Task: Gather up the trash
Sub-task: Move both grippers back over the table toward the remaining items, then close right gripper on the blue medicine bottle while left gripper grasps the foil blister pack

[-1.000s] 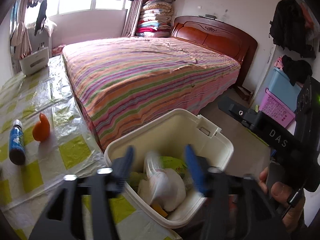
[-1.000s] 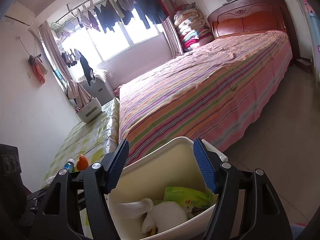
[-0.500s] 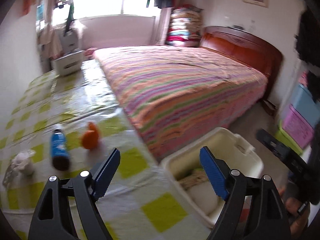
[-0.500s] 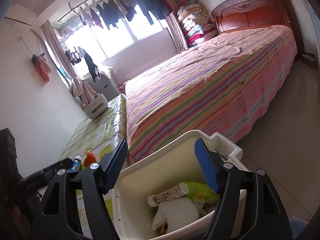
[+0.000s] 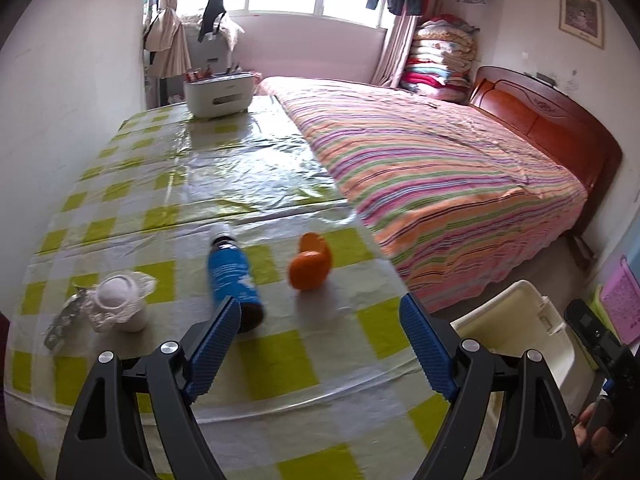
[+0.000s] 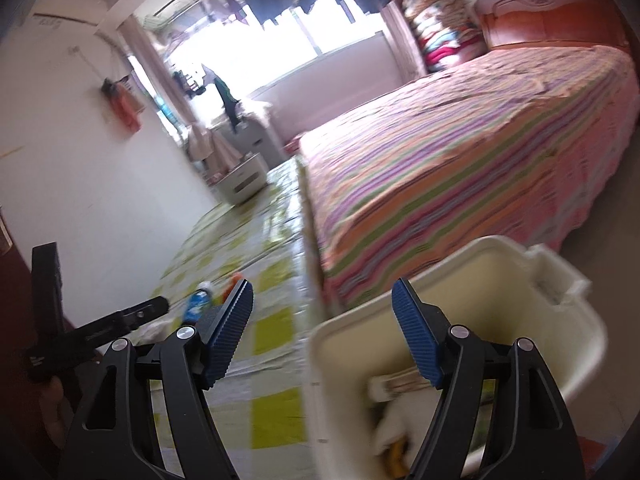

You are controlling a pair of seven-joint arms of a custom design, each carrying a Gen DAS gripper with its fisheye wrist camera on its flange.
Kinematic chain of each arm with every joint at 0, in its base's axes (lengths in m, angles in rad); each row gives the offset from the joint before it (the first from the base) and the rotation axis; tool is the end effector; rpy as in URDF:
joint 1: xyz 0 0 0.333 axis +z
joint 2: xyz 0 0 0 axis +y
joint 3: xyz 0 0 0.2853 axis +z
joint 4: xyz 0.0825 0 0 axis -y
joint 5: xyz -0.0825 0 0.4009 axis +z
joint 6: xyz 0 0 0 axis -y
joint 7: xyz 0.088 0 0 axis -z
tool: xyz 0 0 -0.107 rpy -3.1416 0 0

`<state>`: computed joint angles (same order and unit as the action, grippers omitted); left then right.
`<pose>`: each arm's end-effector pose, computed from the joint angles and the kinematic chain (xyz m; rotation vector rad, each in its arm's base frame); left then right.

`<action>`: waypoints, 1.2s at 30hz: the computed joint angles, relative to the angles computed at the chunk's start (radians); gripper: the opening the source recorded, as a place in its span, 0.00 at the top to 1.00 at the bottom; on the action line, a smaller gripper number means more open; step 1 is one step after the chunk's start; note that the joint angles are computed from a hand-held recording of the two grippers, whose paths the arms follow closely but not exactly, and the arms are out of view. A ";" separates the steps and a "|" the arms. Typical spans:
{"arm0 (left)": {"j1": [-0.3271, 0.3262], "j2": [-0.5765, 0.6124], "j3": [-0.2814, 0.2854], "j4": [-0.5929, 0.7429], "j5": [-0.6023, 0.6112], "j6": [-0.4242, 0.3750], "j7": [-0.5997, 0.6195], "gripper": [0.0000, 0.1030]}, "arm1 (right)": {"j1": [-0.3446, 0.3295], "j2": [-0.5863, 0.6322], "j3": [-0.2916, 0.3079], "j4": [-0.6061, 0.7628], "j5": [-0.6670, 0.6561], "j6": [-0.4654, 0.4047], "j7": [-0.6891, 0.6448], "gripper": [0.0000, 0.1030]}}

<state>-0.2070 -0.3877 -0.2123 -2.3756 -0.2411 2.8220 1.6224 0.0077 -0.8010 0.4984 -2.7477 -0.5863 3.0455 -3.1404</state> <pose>0.4655 -0.2031 0.5296 -1.5280 2.0608 -0.9950 0.3350 0.2391 0.4870 -1.1121 1.7593 -0.5506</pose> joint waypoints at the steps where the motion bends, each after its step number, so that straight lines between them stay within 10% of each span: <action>1: 0.008 -0.005 -0.001 -0.004 0.009 -0.002 -0.003 0.23 | -0.012 0.040 0.015 0.030 -0.004 0.018 -0.002 0.31; 14: 0.192 -0.044 0.008 -0.034 0.196 -0.033 -0.019 0.23 | -0.034 0.601 0.099 0.509 -0.167 0.017 -0.164 0.31; 22: 0.313 0.012 0.036 0.002 0.300 -0.087 -0.041 0.23 | 0.103 0.848 0.021 0.734 -0.105 -0.077 -0.429 0.31; 36: 0.318 0.096 0.085 0.061 0.319 -0.144 0.062 0.23 | 0.287 1.148 -0.092 1.078 0.071 -0.331 -0.762 0.31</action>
